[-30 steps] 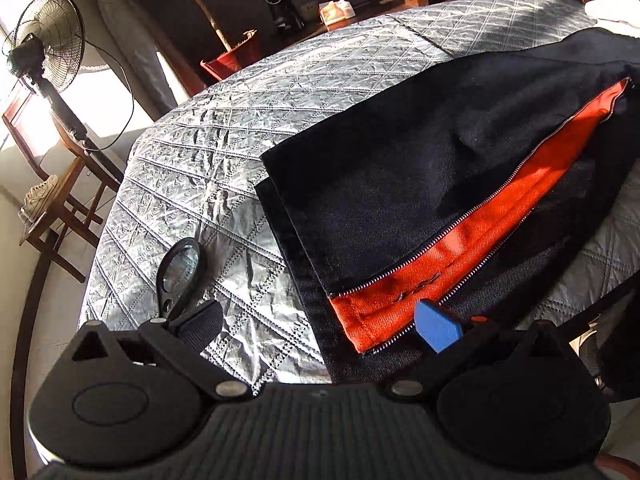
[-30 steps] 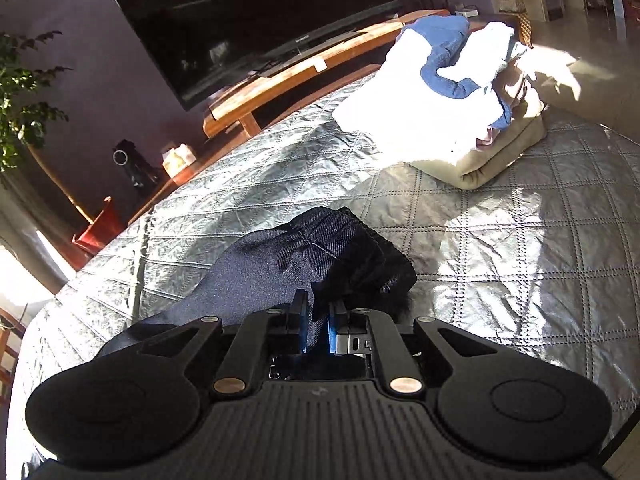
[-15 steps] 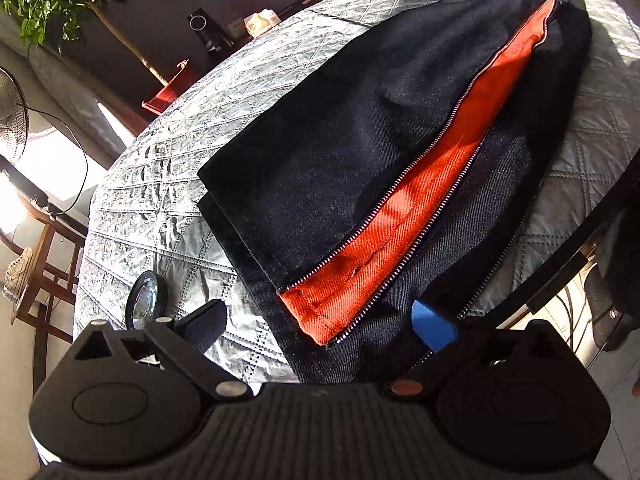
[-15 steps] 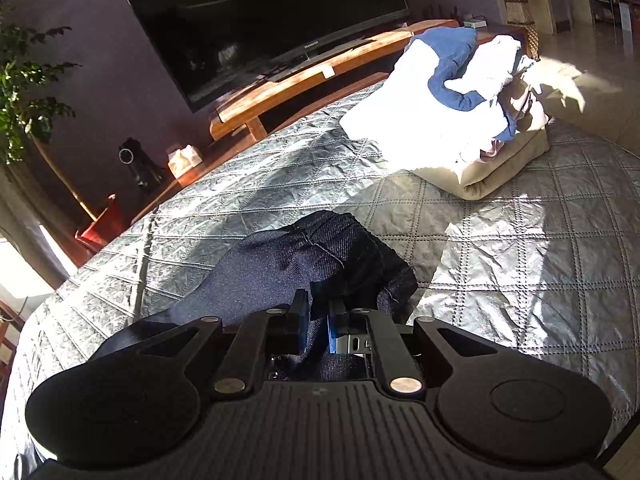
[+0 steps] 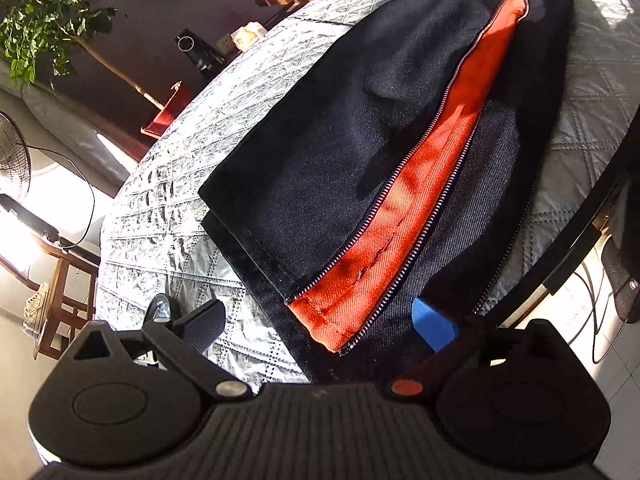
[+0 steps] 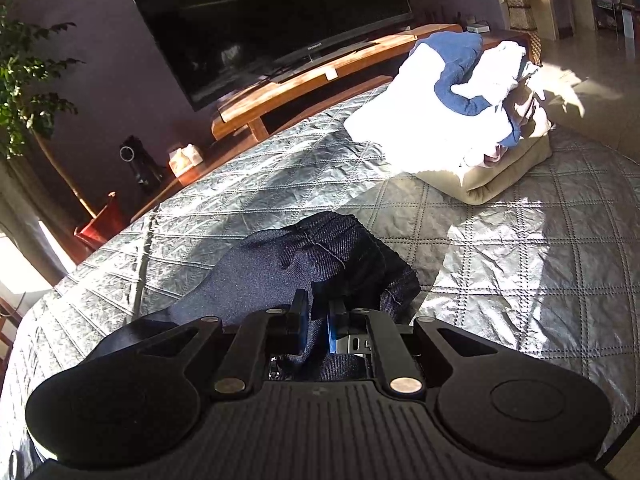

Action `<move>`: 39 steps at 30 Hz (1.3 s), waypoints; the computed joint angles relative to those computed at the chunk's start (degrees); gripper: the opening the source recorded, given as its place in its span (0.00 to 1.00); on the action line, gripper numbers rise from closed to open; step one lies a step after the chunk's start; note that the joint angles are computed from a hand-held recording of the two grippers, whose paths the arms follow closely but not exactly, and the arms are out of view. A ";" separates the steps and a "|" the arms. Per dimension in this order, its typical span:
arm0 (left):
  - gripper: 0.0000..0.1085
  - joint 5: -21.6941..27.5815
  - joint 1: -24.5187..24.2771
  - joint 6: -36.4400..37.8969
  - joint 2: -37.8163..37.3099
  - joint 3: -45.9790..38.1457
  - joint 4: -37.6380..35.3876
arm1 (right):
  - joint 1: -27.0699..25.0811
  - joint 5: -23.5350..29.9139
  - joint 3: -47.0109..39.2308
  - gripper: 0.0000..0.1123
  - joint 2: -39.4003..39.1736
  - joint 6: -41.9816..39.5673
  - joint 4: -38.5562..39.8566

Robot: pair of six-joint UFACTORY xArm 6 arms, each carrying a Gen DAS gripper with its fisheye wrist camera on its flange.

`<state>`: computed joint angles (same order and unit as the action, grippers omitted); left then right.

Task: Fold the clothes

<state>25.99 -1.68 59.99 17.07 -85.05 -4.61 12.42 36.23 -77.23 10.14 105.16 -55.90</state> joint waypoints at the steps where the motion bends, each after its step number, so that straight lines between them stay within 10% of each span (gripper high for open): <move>1: 0.92 -0.08 -0.08 1.50 -0.05 0.03 -0.79 | 0.07 0.05 -0.14 0.12 0.10 -0.15 -0.02; 6: 0.70 4.99 -0.14 5.58 1.91 -4.39 -4.63 | 0.31 0.23 -0.60 0.14 0.38 -0.83 -0.17; 14: 0.72 13.34 0.44 12.52 6.63 -13.36 -6.12 | 0.68 1.07 -0.57 0.14 0.13 0.29 -1.37; 21: 0.14 17.85 0.77 17.37 5.78 -12.98 -9.09 | 0.76 1.24 -0.75 0.14 0.23 0.44 -1.37; 39: 0.02 16.06 1.06 9.46 7.03 -22.26 -17.85 | -3.63 -8.52 7.61 0.11 -4.17 18.06 -5.31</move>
